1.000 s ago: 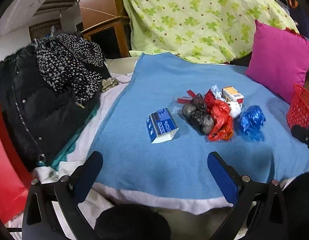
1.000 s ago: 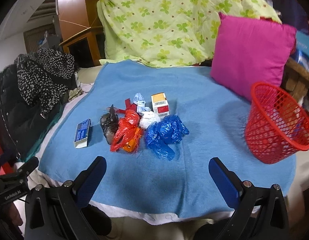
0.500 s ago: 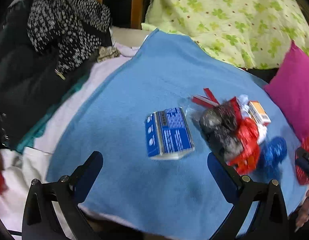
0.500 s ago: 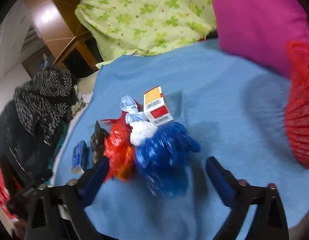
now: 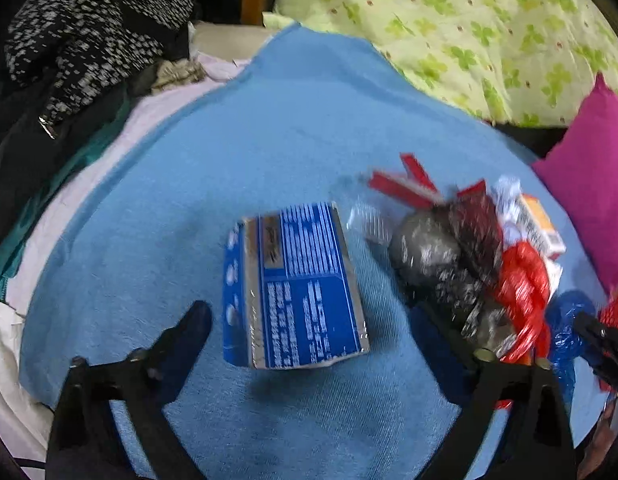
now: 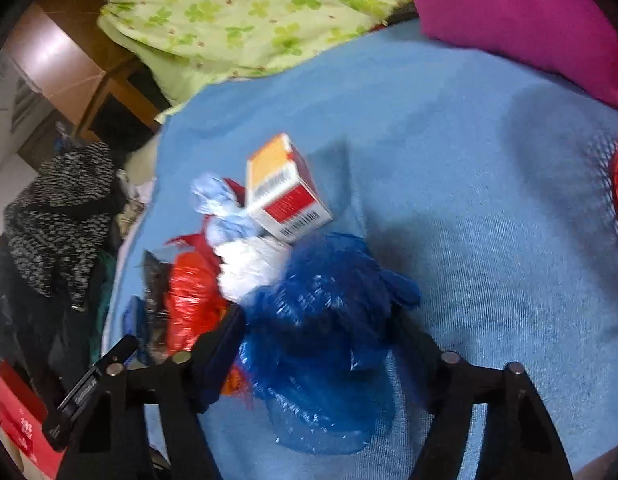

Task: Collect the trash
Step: 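Grasp the blue plastic bag with the right tool while the left tool grasps the blue carton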

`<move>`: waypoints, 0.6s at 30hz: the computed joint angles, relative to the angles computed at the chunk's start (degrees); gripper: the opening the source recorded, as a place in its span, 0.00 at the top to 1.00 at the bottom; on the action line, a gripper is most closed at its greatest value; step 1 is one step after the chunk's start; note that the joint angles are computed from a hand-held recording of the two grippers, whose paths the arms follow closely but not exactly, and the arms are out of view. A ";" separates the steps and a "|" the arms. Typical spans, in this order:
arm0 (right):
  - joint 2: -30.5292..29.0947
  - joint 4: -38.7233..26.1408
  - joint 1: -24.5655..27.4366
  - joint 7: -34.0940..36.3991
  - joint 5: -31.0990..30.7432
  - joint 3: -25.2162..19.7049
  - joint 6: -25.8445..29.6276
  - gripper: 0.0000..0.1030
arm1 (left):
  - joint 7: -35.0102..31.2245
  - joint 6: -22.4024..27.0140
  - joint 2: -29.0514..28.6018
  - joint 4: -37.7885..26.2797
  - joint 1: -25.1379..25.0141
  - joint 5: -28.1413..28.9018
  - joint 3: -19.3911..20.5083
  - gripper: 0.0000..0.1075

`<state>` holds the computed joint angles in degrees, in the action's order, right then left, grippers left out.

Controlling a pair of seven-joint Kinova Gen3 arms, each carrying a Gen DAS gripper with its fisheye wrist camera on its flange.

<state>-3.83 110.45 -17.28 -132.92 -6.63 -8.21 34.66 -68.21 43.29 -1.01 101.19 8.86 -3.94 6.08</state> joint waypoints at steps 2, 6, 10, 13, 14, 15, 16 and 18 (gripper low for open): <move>0.33 0.31 0.08 -1.43 0.69 -0.32 -0.95 0.36 | -2.62 1.48 1.13 -0.54 -0.66 3.08 -0.77 0.30; 0.02 0.67 -0.64 -7.35 7.61 -2.33 -1.52 0.45 | -8.29 -1.90 -0.63 2.60 -2.66 10.61 -2.52 0.39; -1.40 1.03 -1.52 -13.23 15.19 -4.36 -0.80 0.47 | -13.29 -3.71 -1.80 4.80 -3.66 14.89 -3.26 0.44; -3.77 1.59 -1.15 -18.16 20.90 -6.25 -0.44 0.47 | -12.18 -6.58 -3.36 6.49 -3.17 12.82 -2.60 0.45; -4.64 1.85 -0.86 -19.44 22.53 -6.91 -0.60 0.47 | -10.88 -8.24 -4.58 7.29 -3.97 10.49 -0.74 0.45; -5.86 2.27 -0.38 -20.92 24.58 -7.85 -1.00 0.47 | -8.99 -9.13 -5.26 7.65 -3.70 8.16 0.09 0.46; -6.87 2.62 0.14 -22.03 26.15 -8.67 -1.32 0.47 | -7.97 -10.96 -6.52 8.53 -4.50 5.83 1.92 0.46; -9.67 3.53 1.88 -24.69 29.68 -11.10 -1.70 0.47 | -6.11 -13.51 -8.56 10.11 -3.15 2.36 2.44 0.46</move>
